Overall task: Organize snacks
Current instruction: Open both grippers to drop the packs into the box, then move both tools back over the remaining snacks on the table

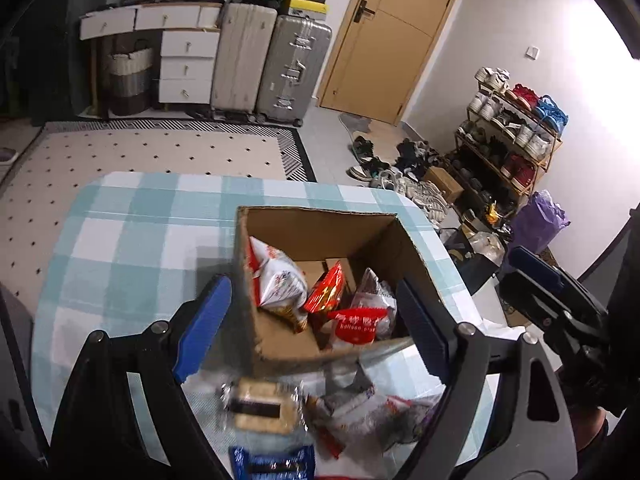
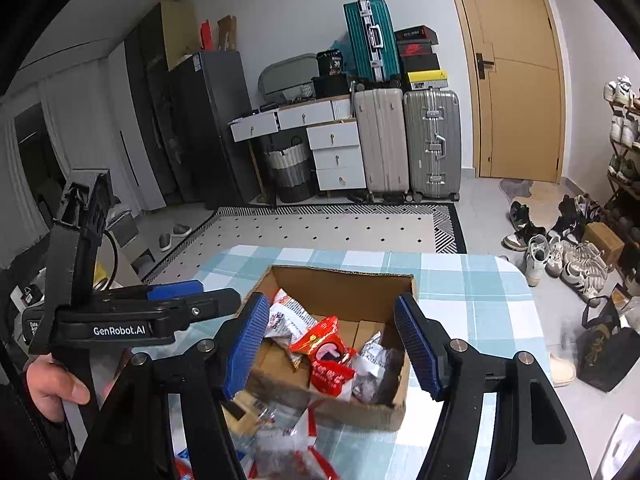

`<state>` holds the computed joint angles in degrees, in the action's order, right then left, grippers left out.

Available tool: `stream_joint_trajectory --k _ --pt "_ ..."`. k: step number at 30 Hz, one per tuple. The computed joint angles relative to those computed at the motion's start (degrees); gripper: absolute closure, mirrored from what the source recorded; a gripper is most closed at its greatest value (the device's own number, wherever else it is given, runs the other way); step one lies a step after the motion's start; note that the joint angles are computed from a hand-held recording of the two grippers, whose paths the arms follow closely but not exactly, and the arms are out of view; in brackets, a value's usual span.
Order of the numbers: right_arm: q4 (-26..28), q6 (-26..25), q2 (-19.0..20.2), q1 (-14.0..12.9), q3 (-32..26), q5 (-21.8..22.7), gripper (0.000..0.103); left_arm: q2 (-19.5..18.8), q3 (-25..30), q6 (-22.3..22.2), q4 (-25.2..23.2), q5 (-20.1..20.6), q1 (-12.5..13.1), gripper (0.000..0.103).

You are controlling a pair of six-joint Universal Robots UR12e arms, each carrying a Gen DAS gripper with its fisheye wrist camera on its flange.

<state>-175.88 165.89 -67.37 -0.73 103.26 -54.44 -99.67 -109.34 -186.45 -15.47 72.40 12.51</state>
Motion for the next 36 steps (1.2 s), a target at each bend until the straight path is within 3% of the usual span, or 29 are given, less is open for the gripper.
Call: stream_joint_trajectory --k 11,14,28,36 --pt "-2.7 -2.1 -6.4 -1.9 7.7 3.3 0.036 8.0 -7.2 1.2 4.3 4.8 0.1 0.005" --pt "-3.7 -2.8 -8.1 -2.3 9.7 4.2 0.030 9.9 -8.8 1.8 4.5 5.4 0.2 0.002" --pt "-9.6 -3.4 -13.0 -4.2 17.9 7.6 0.024 16.5 -15.0 2.0 4.7 10.2 0.5 0.001" --pt "-11.4 -2.5 -13.1 -5.1 20.4 8.9 0.018 17.1 -17.0 1.9 4.5 12.4 0.6 0.001"
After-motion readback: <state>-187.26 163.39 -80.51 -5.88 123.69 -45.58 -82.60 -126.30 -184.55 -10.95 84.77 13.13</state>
